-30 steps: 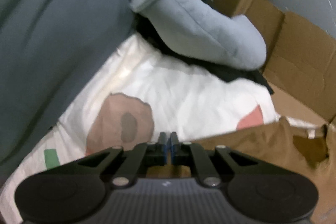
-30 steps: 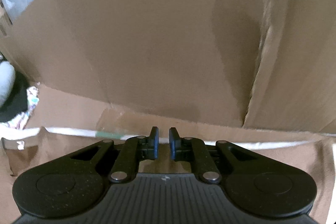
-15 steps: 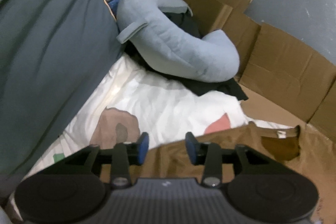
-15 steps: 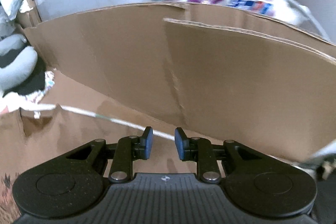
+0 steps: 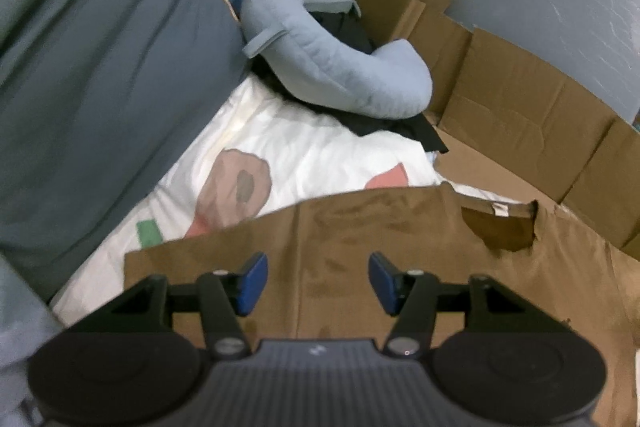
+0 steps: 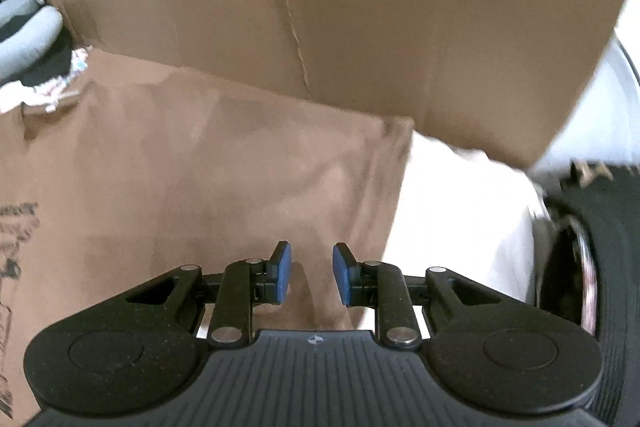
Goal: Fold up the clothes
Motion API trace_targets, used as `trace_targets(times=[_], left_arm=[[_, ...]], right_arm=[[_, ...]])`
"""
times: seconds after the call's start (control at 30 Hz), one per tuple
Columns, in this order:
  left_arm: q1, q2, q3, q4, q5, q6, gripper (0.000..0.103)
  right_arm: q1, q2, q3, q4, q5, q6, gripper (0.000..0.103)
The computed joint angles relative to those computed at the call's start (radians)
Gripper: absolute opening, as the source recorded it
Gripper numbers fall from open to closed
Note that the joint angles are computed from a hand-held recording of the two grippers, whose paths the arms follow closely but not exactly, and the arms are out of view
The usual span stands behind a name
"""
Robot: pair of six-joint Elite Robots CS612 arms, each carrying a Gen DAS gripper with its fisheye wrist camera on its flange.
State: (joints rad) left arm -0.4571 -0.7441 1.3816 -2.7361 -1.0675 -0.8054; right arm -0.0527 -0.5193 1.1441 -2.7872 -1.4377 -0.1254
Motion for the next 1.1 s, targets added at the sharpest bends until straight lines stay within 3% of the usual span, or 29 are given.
trace_targets(times=[0.13, 0.27, 0.33, 0.4, 0.57, 0.77, 1.0, 1.03, 1.1], left_arm=[[-0.017, -0.025, 0.006, 0.055, 0.005, -0.005, 0.063], [-0.033, -0.040, -0.011, 0.126, -0.003, 0.004, 0.063], [-0.041, -0.046, -0.024, 0.162, -0.009, 0.005, 0.063], [-0.049, -0.049, -0.042, 0.195, -0.015, 0.010, 0.063], [-0.064, -0.034, -0.102, 0.244, -0.021, 0.005, 0.063], [-0.080, 0.010, -0.177, 0.274, -0.024, -0.022, 0.063], [-0.091, 0.093, -0.283, 0.241, -0.079, -0.031, 0.063], [-0.093, 0.105, -0.299, 0.234, -0.088, -0.037, 0.063], [-0.096, 0.131, -0.334, 0.216, -0.111, -0.015, 0.065]], right_arm=[[-0.009, -0.012, 0.037, 0.000, 0.008, 0.046, 0.030], [-0.018, -0.019, 0.064, -0.008, 0.050, 0.036, 0.028], [-0.022, -0.021, 0.078, -0.028, 0.068, 0.041, 0.022], [-0.026, -0.024, 0.091, -0.045, 0.078, 0.045, 0.007], [-0.045, -0.027, 0.111, -0.081, 0.140, 0.065, 0.000], [-0.065, -0.034, 0.138, -0.110, 0.173, 0.104, 0.000], [-0.088, -0.050, 0.188, -0.189, 0.262, 0.162, 0.001], [-0.089, -0.054, 0.194, -0.203, 0.263, 0.175, 0.002], [-0.090, -0.060, 0.206, -0.231, 0.266, 0.197, 0.017]])
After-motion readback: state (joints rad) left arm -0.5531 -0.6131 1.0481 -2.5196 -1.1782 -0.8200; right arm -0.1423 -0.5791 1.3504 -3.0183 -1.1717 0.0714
